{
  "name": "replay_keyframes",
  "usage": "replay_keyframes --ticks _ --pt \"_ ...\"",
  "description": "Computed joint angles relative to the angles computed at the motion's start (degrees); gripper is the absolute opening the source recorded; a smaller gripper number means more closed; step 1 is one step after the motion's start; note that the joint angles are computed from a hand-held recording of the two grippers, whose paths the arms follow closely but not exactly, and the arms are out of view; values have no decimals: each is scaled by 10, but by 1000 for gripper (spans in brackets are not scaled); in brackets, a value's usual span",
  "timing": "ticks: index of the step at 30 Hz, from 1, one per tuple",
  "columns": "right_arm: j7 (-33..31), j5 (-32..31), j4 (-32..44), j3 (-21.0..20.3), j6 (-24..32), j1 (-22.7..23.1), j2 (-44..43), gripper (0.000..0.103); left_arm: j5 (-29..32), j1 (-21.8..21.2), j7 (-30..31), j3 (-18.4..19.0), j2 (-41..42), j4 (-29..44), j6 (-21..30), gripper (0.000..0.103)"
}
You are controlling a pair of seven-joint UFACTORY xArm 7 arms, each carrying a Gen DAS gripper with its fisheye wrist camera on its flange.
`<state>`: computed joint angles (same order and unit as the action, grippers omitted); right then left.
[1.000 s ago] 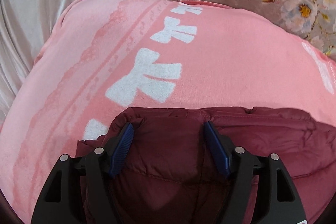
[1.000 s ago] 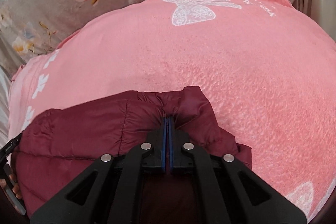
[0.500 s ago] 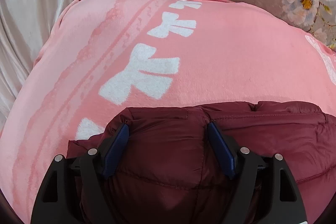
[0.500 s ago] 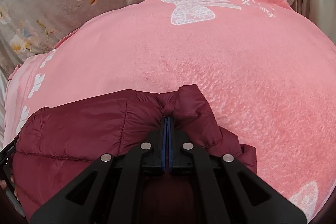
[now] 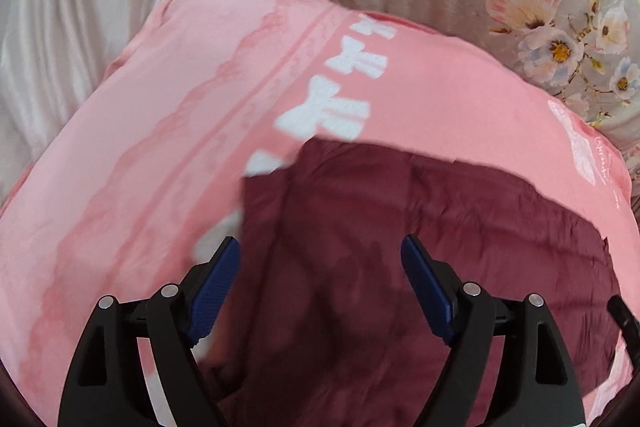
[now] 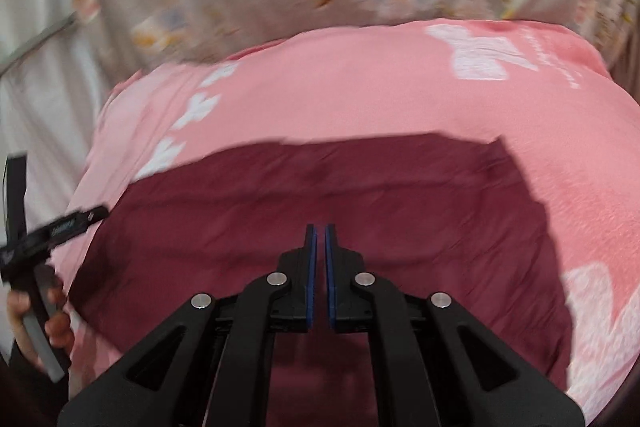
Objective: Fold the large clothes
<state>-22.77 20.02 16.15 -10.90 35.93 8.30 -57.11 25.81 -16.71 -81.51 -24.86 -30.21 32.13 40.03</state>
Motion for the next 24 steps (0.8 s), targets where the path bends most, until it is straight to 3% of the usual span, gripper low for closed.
replay_keyframes --ticks 2,6,9,15,19,22,24 --pt "17 3 -20 18 32 5 -35 4 -45 -29 6 16 -39 -34 23 80" --pt "45 1 -60 40 66 11 -80 4 -131 -76 -12 34 -140 -125 15 80" --pt "55 -4 -79 39 63 11 -92 4 -177 -101 -23 40 -178 -175 -28 80" --pt "51 -2 -89 26 41 18 -69 4 -180 -90 -35 3 -126 -161 -91 80" --pt "58 -11 -103 42 21 22 -78 3 -149 -66 -56 -30 -89 -130 -77 80" --pt "61 -19 -114 46 6 27 -85 3 -138 -68 -61 -27 -79 -122 -83 63" --pt "60 -23 -117 41 0 30 -86 3 -139 -77 -58 -18 -78 -123 -104 31"
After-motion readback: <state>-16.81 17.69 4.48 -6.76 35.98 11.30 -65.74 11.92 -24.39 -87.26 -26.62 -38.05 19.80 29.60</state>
